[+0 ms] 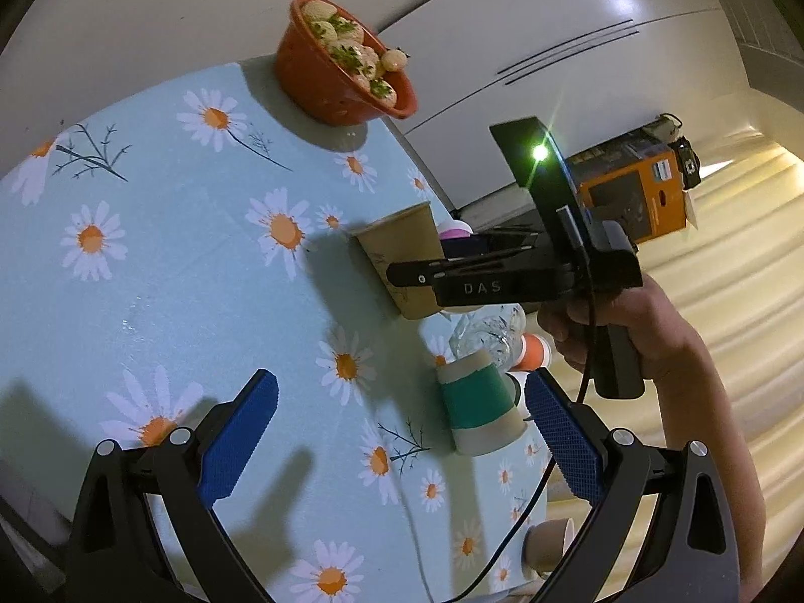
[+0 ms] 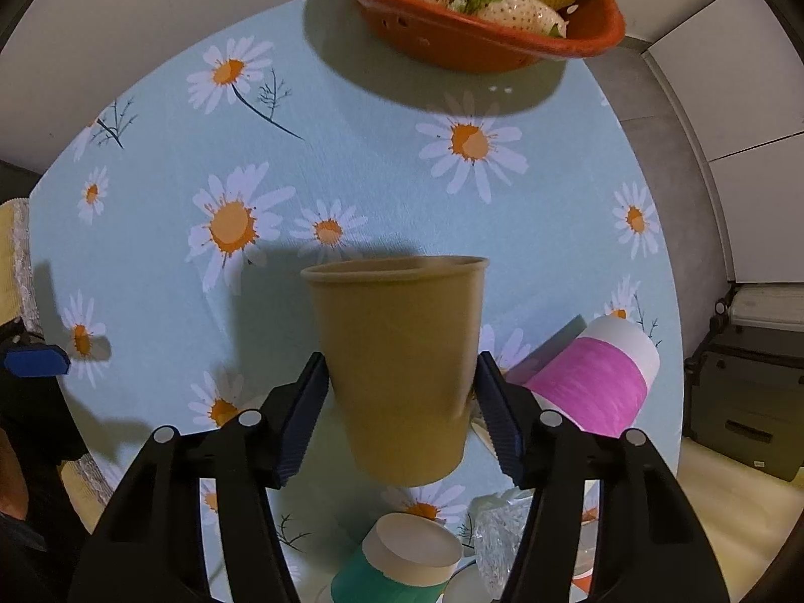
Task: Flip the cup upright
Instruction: 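Close the right gripper on the tan cup and lift it, then rotate the held tan cup upright with the right gripper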
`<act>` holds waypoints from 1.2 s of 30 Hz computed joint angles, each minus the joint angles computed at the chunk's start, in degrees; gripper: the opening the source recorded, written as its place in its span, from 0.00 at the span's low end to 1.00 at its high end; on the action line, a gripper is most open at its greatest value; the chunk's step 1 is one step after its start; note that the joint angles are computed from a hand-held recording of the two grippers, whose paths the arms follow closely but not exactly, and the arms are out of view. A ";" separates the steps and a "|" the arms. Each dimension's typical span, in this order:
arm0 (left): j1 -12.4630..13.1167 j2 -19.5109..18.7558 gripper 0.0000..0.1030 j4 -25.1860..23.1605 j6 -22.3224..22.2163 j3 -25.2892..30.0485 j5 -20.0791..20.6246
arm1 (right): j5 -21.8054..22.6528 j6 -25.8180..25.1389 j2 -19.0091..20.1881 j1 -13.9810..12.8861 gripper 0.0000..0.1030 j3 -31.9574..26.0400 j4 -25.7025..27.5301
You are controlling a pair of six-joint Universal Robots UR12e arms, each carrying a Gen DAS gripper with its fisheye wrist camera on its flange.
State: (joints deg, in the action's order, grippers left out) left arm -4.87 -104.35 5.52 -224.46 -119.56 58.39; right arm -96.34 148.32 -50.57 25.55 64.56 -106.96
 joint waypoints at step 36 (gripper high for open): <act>-4.28 9.76 0.93 -24.88 20.43 2.82 -3.11 | 30.16 26.59 -28.56 -9.33 0.56 33.77 -16.80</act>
State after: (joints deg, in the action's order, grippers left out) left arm -9.14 -94.59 -19.35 -204.03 -116.74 55.28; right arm -66.18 174.91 -79.12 16.22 98.33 -123.76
